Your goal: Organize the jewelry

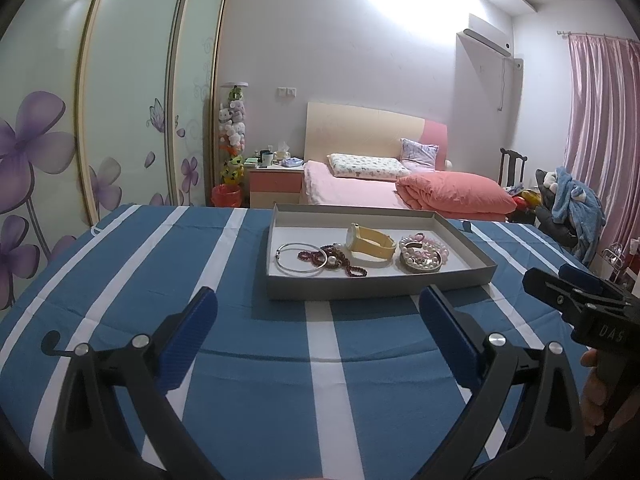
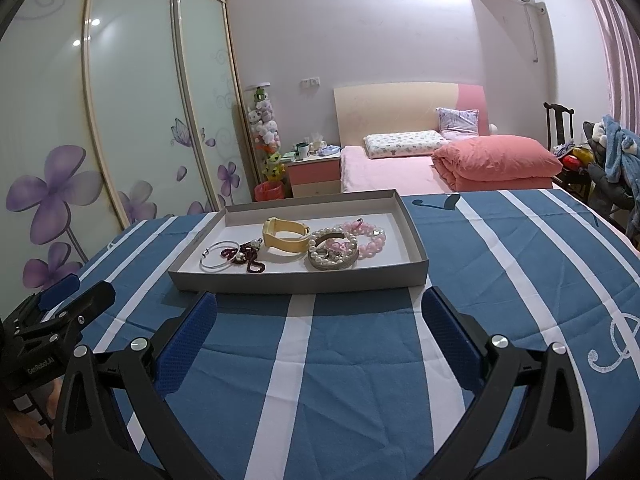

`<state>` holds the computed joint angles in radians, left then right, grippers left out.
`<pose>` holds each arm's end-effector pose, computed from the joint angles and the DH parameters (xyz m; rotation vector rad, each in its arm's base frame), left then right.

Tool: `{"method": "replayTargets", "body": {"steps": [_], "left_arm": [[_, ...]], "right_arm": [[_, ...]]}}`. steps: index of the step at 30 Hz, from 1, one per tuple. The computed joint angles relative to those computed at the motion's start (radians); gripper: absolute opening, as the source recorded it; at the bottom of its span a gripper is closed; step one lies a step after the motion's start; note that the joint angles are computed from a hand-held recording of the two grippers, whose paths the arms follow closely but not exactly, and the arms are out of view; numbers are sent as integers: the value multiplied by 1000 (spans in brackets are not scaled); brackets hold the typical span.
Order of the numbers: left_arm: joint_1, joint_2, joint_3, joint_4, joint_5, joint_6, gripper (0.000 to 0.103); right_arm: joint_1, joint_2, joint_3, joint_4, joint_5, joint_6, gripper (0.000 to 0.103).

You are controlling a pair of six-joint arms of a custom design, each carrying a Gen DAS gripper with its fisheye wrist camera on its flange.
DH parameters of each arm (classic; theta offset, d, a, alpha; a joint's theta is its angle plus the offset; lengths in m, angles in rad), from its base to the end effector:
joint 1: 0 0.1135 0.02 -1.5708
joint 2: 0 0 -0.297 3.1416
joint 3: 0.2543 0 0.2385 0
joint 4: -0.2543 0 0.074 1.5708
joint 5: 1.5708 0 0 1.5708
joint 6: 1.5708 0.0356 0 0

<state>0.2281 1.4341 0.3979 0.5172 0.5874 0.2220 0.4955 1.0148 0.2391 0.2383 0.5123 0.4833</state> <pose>0.2370 0.0348 0.1883 0.3418 1.9822 -0.3275 0.1493 0.0609 0.1932 0.2871 2.0137 0.0723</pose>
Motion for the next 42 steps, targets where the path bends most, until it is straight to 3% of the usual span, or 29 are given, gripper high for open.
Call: {"method": "replayTargets", "body": {"steps": [42], "left_arm": [[-14, 17, -17, 29, -13, -3, 99]], "right_arm": [[-3, 0, 4, -7, -4, 1, 101]]}}
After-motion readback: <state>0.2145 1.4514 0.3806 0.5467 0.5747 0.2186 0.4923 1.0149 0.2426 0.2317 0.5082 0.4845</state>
